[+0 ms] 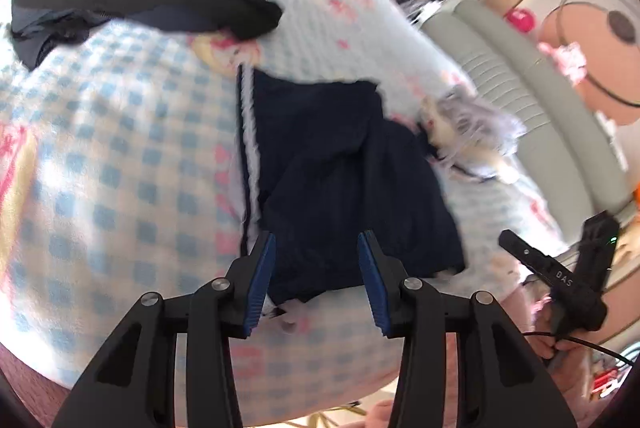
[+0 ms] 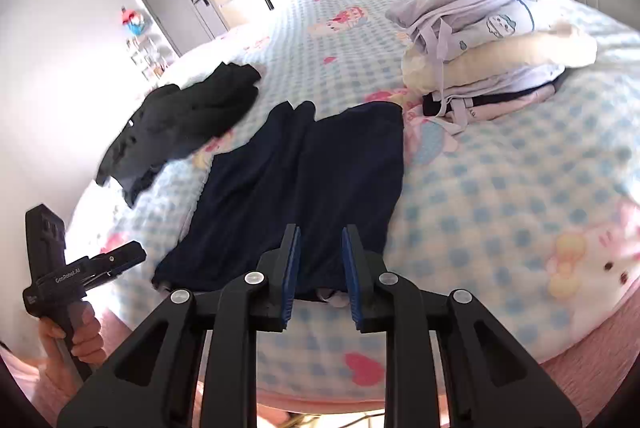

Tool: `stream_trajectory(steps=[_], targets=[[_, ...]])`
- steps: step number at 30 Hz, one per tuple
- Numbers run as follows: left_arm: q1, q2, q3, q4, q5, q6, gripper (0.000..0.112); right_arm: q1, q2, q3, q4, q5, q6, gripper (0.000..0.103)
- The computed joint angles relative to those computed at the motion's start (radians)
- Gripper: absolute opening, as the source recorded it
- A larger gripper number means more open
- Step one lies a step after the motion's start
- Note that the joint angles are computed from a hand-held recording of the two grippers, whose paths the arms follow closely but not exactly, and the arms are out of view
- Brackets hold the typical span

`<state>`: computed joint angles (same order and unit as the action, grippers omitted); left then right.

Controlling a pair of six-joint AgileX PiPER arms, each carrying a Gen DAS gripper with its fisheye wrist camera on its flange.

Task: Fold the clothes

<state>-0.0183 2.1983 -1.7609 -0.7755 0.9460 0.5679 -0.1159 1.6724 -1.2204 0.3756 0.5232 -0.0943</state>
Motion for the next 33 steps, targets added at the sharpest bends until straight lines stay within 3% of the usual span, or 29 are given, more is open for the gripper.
stream_trajectory(steps=[2,5,8,12,14,15,18,20,22,24,26,28,30,33], targets=[[-0.027,0.035,-0.04,0.127,-0.017,-0.13,0.045,0.001,0.069,-0.051,-0.042,0.05,0.04,0.022],[-0.053,0.061,-0.047,0.274,-0.031,-0.254,0.044,-0.027,0.152,-0.081,0.078,0.083,-0.039,0.022],[-0.004,0.046,-0.005,0.122,-0.009,-0.152,0.045,-0.016,0.203,-0.098,0.04,0.086,-0.01,0.022],[0.035,0.111,-0.075,-0.025,0.114,-0.067,0.054,-0.049,0.264,-0.145,0.124,0.116,-0.074,0.048],[0.019,0.131,-0.088,-0.024,0.123,-0.086,0.052,-0.071,0.322,-0.197,0.196,0.172,-0.133,0.05],[0.007,0.123,-0.069,-0.017,0.103,-0.09,0.044,-0.072,0.341,-0.213,0.207,0.188,-0.143,0.05],[-0.021,0.094,-0.036,-0.005,0.049,-0.089,0.028,-0.052,0.354,-0.228,0.187,0.183,-0.139,0.034],[-0.029,0.078,-0.025,-0.012,0.028,-0.078,0.027,-0.043,0.331,-0.204,0.185,0.158,-0.145,0.029],[-0.024,0.082,-0.033,-0.013,0.038,-0.066,0.029,-0.041,0.31,-0.179,0.203,0.142,-0.163,0.029],[-0.012,0.108,-0.06,-0.002,0.071,-0.071,0.031,-0.048,0.316,-0.174,0.242,0.151,-0.194,0.039],[-0.018,0.109,-0.062,0.019,0.062,-0.091,0.029,-0.045,0.353,-0.195,0.226,0.169,-0.171,0.04],[-0.026,0.051,0.004,0.0,0.016,-0.052,0.025,-0.035,0.338,-0.177,0.201,0.145,-0.145,0.02],[-0.009,0.001,0.056,-0.034,0.013,-0.002,0.024,-0.031,0.279,-0.131,0.221,0.122,-0.171,0.01],[-0.003,-0.046,0.091,-0.03,0.033,0.029,0.024,-0.025,0.181,-0.062,0.253,0.1,-0.211,0.008]])
